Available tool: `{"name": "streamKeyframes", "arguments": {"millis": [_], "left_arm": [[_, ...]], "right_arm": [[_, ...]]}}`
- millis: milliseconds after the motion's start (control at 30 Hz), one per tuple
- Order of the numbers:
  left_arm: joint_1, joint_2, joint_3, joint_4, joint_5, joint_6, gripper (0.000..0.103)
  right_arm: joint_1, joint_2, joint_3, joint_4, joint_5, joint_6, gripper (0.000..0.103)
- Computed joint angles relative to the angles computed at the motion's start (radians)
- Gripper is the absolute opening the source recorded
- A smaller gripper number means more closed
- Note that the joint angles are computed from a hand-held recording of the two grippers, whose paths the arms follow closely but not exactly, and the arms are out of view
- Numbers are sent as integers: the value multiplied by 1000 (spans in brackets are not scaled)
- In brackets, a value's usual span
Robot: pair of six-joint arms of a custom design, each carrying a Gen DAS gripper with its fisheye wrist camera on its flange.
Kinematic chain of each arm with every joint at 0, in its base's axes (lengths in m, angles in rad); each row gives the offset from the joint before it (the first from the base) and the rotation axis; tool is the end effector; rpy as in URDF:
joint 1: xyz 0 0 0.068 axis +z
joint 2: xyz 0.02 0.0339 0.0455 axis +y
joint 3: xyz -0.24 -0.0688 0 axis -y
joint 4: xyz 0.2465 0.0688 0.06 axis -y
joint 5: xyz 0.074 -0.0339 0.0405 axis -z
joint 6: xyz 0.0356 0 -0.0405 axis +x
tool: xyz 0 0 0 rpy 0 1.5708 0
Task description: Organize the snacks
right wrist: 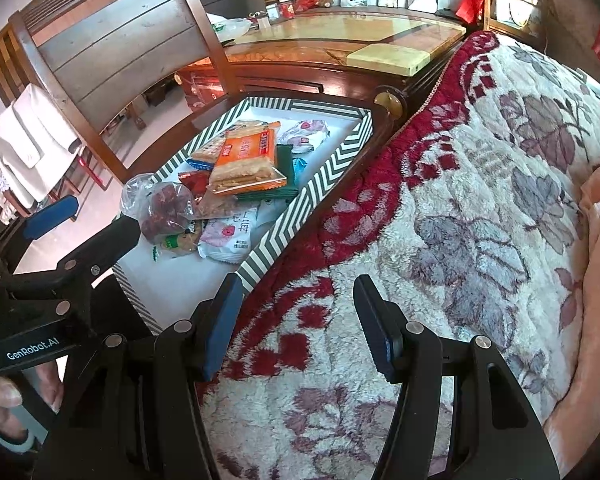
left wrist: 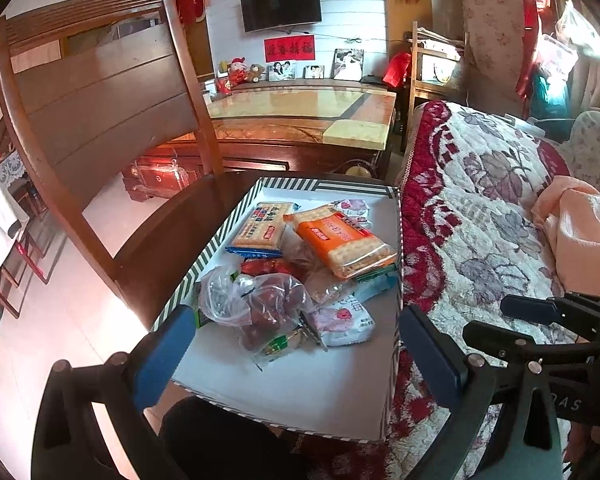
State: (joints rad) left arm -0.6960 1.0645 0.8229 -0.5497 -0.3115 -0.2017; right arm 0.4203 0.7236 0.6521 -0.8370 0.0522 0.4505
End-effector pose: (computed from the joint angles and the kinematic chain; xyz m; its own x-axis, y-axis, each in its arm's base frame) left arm 0.1859 -0.1411 0.2459 -0.6239 0.2728 -0.7323 0.3266 0.9424 0.0728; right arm 0.1447 0.0626 0.2282 -0.8128 0.1130 -0.5715 -0.0270 0.9726 0.2307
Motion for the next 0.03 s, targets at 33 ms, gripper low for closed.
{"name": "streamKeyframes", "arguments": {"millis": [33], "left_arm": [[-2, 1, 2, -3, 4, -2, 103]], "right_arm": [[-10, -7, -2, -5, -3, -3, 58]]}}
